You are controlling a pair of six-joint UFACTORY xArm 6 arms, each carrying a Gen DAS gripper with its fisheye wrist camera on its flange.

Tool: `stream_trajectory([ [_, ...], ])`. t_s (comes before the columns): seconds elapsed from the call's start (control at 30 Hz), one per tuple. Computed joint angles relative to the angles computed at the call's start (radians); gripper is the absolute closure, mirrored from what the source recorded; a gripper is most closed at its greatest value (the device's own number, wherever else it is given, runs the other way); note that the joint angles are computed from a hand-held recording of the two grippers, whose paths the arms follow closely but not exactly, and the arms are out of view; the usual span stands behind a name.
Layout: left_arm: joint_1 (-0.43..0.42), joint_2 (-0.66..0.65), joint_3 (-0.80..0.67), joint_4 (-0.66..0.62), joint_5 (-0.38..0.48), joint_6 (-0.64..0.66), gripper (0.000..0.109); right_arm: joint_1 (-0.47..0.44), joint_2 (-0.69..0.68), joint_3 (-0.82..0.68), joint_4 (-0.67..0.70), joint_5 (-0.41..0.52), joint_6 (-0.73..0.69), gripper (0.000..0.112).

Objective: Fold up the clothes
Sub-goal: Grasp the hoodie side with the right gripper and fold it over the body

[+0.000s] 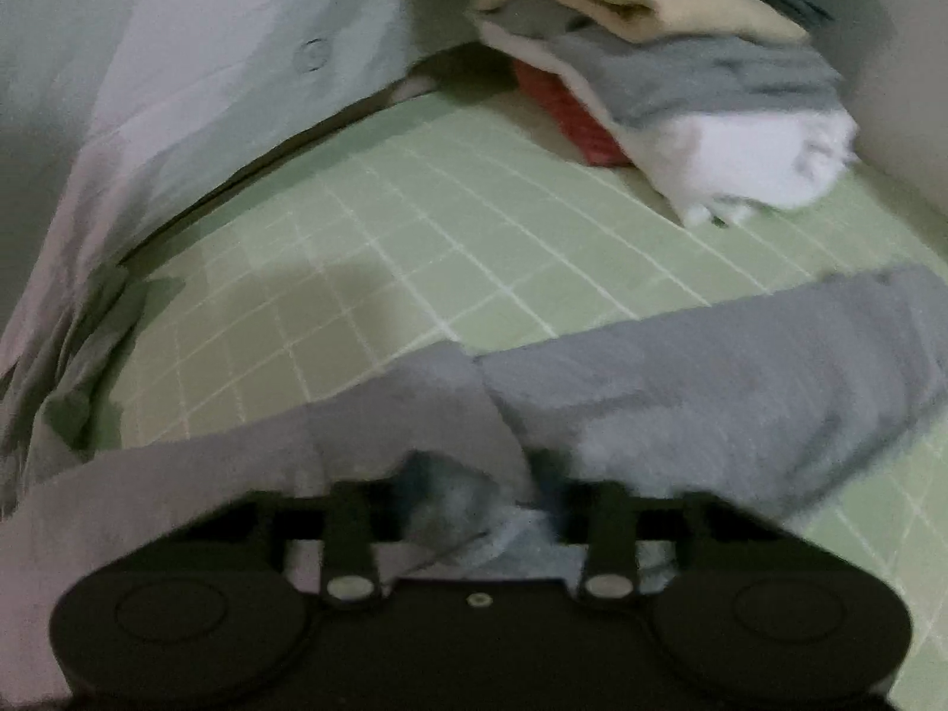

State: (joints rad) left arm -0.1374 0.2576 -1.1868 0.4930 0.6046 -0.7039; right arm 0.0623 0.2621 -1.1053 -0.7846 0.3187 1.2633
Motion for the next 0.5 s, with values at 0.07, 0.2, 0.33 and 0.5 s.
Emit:
stream_trajectory([
  [0.07, 0.006, -0.002, 0.006, -0.021, -0.008, 0.001, 0.006, 0.008, -0.006, -0.007, -0.006, 0.012, -0.017, 0.099],
  [0.2, 0.022, -0.013, 0.034, -0.095, -0.043, -0.003, 0.006, 0.026, -0.035, -0.007, -0.04, 0.011, -0.018, 0.1],
  [0.33, 0.032, -0.032, 0.08, -0.127, -0.1, -0.018, 0.006, 0.066, -0.054, -0.011, 0.04, -0.041, -0.086, 0.1],
  [0.5, 0.035, -0.049, 0.116, -0.087, -0.144, -0.047, 0.006, 0.177, -0.038, -0.022, 0.401, -0.147, -0.395, 0.1],
])
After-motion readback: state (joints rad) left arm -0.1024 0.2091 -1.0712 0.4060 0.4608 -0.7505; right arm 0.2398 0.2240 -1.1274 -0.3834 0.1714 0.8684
